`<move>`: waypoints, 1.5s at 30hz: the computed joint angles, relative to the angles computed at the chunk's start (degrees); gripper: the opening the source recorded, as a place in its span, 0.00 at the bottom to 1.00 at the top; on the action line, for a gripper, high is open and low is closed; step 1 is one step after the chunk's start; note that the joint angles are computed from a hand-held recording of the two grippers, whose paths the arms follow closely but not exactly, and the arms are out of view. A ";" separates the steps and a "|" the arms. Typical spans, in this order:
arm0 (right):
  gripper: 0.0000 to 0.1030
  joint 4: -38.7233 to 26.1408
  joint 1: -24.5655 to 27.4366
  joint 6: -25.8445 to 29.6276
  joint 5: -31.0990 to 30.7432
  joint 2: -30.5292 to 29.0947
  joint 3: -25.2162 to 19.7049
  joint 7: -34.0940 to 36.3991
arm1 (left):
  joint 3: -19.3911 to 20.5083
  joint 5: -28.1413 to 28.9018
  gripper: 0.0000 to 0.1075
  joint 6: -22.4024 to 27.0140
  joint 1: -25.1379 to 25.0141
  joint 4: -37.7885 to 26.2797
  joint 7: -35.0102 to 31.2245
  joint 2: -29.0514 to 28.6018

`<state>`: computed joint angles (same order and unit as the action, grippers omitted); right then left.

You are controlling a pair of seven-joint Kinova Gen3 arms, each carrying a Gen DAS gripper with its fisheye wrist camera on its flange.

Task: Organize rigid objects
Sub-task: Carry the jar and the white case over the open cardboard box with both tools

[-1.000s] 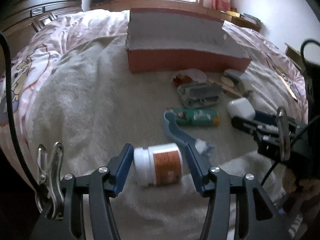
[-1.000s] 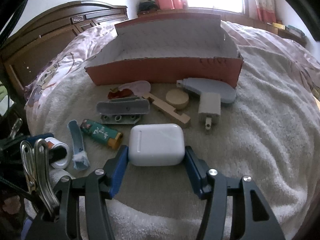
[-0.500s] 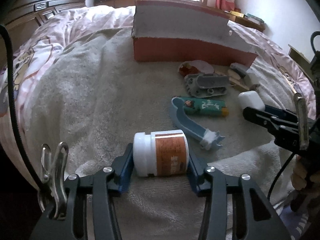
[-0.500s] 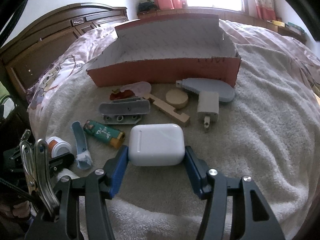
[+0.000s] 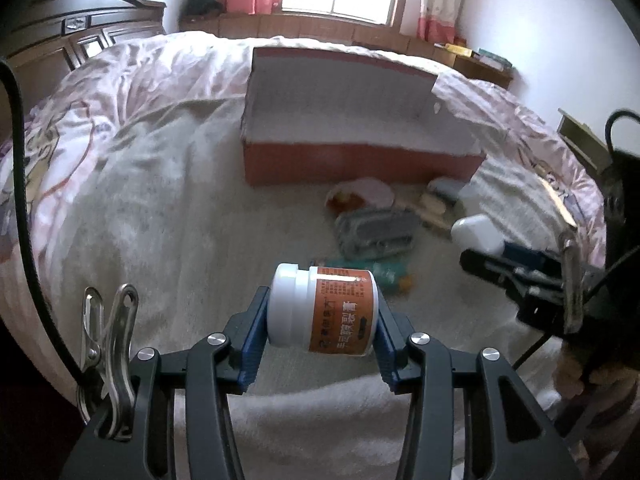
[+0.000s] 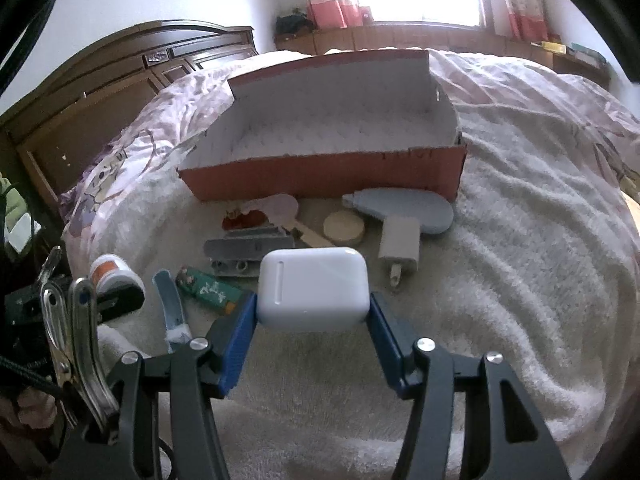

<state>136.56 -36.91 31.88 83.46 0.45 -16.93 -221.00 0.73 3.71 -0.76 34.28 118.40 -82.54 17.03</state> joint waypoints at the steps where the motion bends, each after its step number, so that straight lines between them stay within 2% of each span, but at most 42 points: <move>1: 0.57 -0.11 0.16 -0.27 -0.08 -0.19 0.16 0.35 | 0.27 -0.11 0.44 0.26 -0.25 -0.60 -0.11 0.01; 5: 0.57 -0.78 1.16 -1.39 -0.95 -1.30 0.73 2.66 | -5.53 -0.65 0.44 1.93 5.29 -4.02 0.14 0.59; 7: 0.57 -1.51 1.79 -1.55 -2.06 -1.72 1.04 4.84 | -6.86 -1.35 0.44 2.94 6.55 -5.99 0.72 1.19; 15: 0.57 -5.51 6.46 -4.87 -6.34 -2.65 3.22 15.28 | -4.51 -5.42 0.44 7.91 3.93 -15.07 3.47 4.87; 21: 0.57 -9.84 10.17 -7.27 -9.72 -1.13 5.26 23.79 | 0.42 -6.75 0.44 12.30 -1.25 -22.85 4.28 8.46; 28: 0.57 -13.71 13.52 -12.01 -13.61 2.12 8.37 31.41 | -0.95 -8.77 0.44 15.93 -0.78 -29.42 7.42 12.22; 32: 0.57 -14.82 14.37 -14.62 -15.64 3.45 10.14 34.98 | -0.40 -9.69 0.44 17.36 -1.50 -31.31 8.14 13.03; 35: 0.57 -15.98 14.28 -14.70 -17.27 4.57 11.32 38.01 | -2.62 -11.57 0.44 18.45 0.63 -33.08 10.13 13.54; 38: 0.57 -17.77 14.12 -13.60 -20.40 5.79 12.32 42.17 | -0.54 -12.04 0.44 20.15 -0.87 -35.88 9.41 14.79; 42: 0.57 -20.72 14.38 -12.40 -27.64 7.49 13.60 50.46 | 5.58 -9.60 0.44 26.52 -5.70 -43.01 4.31 18.04; 45: 0.57 -22.71 13.82 -11.48 -31.50 8.77 14.83 55.11 | 8.03 -7.16 0.44 31.33 -7.88 -47.89 0.69 20.47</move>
